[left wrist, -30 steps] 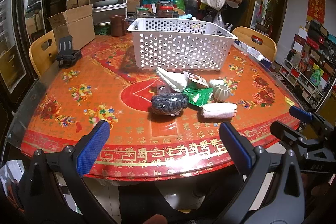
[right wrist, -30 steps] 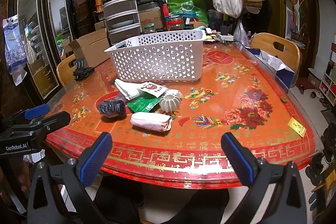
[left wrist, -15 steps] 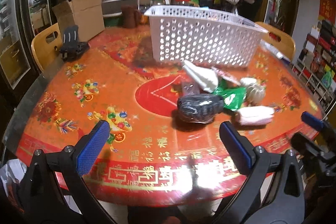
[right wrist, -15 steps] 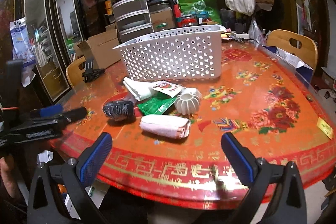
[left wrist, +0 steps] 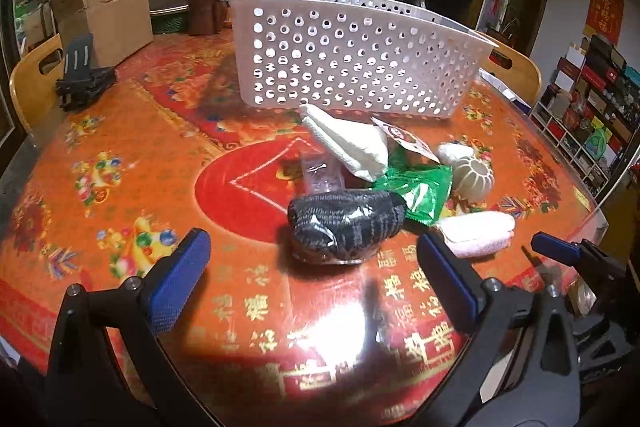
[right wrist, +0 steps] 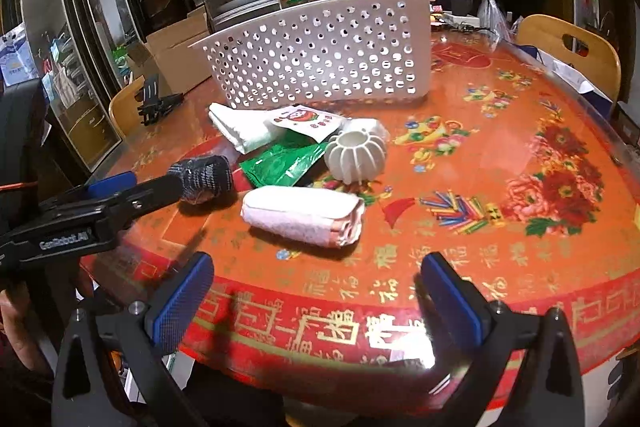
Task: Organize soft objects
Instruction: 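Grasp the black sock bundle with the left tool while the right tool grasps the rolled pink towel, then lift the black sock bundle with the left tool while the right tool carries the pink towel over the basket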
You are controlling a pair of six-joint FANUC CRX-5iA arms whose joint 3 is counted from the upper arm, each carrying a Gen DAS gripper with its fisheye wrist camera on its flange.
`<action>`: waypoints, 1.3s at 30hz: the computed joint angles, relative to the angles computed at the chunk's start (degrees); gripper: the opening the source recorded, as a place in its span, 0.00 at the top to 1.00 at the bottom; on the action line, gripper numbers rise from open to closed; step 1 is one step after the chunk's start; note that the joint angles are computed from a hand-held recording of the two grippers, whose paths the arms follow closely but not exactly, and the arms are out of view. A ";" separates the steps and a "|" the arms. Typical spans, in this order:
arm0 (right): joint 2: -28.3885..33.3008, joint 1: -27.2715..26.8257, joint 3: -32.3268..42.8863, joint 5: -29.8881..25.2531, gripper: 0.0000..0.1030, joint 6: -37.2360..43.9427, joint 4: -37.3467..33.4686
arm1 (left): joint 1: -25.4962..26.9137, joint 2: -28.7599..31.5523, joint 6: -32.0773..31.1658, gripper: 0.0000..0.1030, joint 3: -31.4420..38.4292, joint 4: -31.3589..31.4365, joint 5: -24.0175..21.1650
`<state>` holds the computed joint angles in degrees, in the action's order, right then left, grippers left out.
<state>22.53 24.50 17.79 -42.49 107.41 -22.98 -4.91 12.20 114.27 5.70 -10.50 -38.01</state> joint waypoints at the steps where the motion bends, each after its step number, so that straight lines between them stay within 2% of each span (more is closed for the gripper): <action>1: 0.19 -0.07 0.28 -0.18 0.00 0.24 -0.37 | 0.18 0.64 -0.51 0.03 0.37 0.59 0.20; 4: 0.52 -0.09 0.71 -0.34 0.00 0.42 -0.74 | 0.61 1.64 -2.07 0.04 0.45 2.65 1.11; 9: 0.88 0.27 0.87 0.47 0.01 -0.07 0.06 | 0.86 3.42 -4.11 0.11 1.16 5.06 1.86; 14: 0.95 1.11 0.41 1.63 0.01 -0.71 1.65 | 1.05 4.60 -5.41 0.31 1.56 6.83 2.39; 17: 1.00 1.44 0.32 1.92 0.01 -0.92 2.06 | 0.92 4.75 -5.59 0.37 1.35 6.88 2.82; 23: 1.13 2.27 0.06 2.71 0.01 -1.86 3.33 | 1.15 3.76 -5.65 0.41 -0.58 7.31 4.86; 33: 2.08 3.81 0.61 3.93 0.01 -4.44 5.29 | 2.53 0.57 -2.25 0.42 -4.49 5.57 6.55; 39: 2.40 4.87 -0.29 6.32 0.08 -8.83 9.49 | 2.90 -0.73 -1.54 0.42 -6.09 5.31 7.33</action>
